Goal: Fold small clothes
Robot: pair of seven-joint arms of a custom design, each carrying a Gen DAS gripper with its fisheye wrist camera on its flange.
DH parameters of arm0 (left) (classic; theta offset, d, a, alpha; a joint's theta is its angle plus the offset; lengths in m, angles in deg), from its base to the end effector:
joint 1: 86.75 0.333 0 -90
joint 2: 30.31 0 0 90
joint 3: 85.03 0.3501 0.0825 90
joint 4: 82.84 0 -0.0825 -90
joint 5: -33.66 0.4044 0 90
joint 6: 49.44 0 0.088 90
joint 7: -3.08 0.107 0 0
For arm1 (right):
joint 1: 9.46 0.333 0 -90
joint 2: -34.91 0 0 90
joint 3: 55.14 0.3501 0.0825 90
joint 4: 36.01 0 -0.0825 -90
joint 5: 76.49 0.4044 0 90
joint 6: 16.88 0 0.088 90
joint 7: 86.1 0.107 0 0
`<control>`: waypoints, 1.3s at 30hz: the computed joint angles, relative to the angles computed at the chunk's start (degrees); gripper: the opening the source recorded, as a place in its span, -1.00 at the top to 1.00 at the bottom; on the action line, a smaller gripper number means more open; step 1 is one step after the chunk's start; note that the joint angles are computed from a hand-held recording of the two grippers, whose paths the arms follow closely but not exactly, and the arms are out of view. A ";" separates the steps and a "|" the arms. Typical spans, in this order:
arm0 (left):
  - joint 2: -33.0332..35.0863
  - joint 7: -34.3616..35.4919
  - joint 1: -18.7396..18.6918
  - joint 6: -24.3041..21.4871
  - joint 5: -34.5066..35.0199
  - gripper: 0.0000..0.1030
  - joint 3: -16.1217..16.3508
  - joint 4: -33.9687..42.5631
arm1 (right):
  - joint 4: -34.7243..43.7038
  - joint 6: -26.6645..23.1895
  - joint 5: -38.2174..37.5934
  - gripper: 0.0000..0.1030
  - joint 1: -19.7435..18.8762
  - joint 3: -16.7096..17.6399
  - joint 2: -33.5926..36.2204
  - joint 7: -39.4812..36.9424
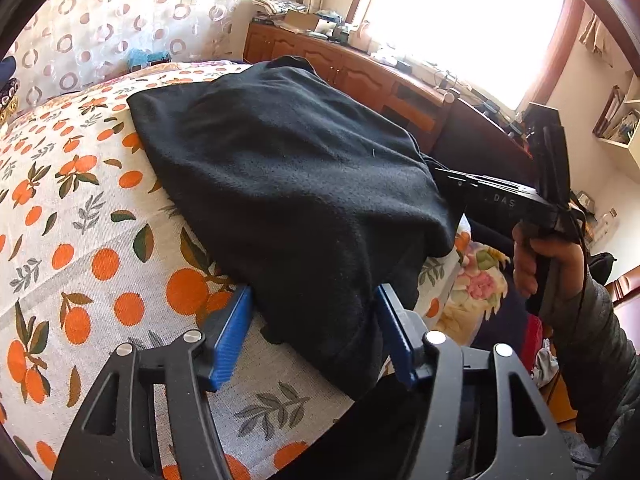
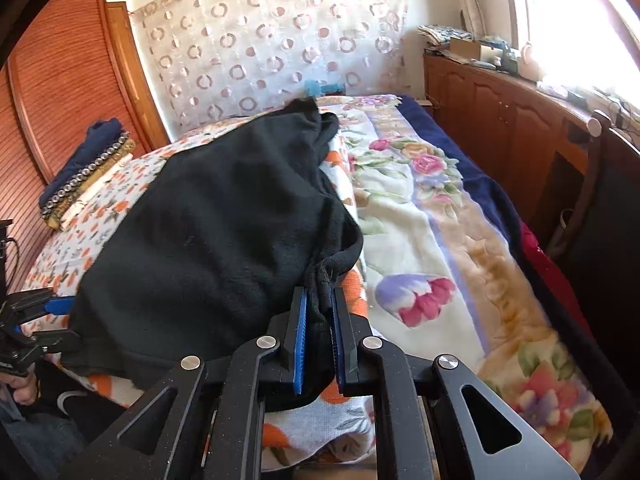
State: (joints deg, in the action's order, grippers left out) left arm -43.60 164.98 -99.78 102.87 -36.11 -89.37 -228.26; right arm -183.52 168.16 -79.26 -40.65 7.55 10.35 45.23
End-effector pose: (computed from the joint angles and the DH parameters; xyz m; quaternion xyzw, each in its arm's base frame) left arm 0.4489 -0.1129 0.3990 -0.4569 0.8073 -0.3717 0.0362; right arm 0.4020 0.2828 0.4474 -0.6383 0.6293 -0.2447 0.3698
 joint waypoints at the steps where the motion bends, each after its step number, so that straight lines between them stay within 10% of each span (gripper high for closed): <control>1: 0.13 0.24 -0.11 0.45 -0.26 -0.23 -0.14 0.05 | 0.23 -0.72 -0.05 0.71 -0.02 -0.18 0.11 -0.08; 9: 0.64 1.39 -1.03 3.58 -1.23 -0.20 -0.87 0.18 | 1.69 -1.64 -2.56 0.65 -0.38 -0.71 2.20 1.15; 12: 0.96 1.32 -1.23 5.41 -0.69 0.41 -1.24 0.27 | 1.66 -0.05 -3.15 0.83 2.07 -3.23 5.00 -0.21; 17: -0.53 1.26 -0.45 0.72 1.58 0.83 0.48 1.12 | 1.44 1.97 -1.32 0.86 3.79 -4.03 2.85 -2.85; 32: -12.70 -0.82 2.13 -12.04 5.40 0.85 9.13 11.83 | 7.31 1.64 4.56 0.87 21.01 -19.80 -9.34 -18.40; 39: -9.21 -5.53 3.65 -11.32 9.11 0.85 10.57 18.50 | 15.84 -1.95 2.77 0.87 19.47 -18.48 -6.59 -22.79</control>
State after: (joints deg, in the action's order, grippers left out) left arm -52.81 159.45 -96.13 91.55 -27.00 -78.80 -209.76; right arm -167.68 166.21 -76.49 -21.18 -10.93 3.75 22.44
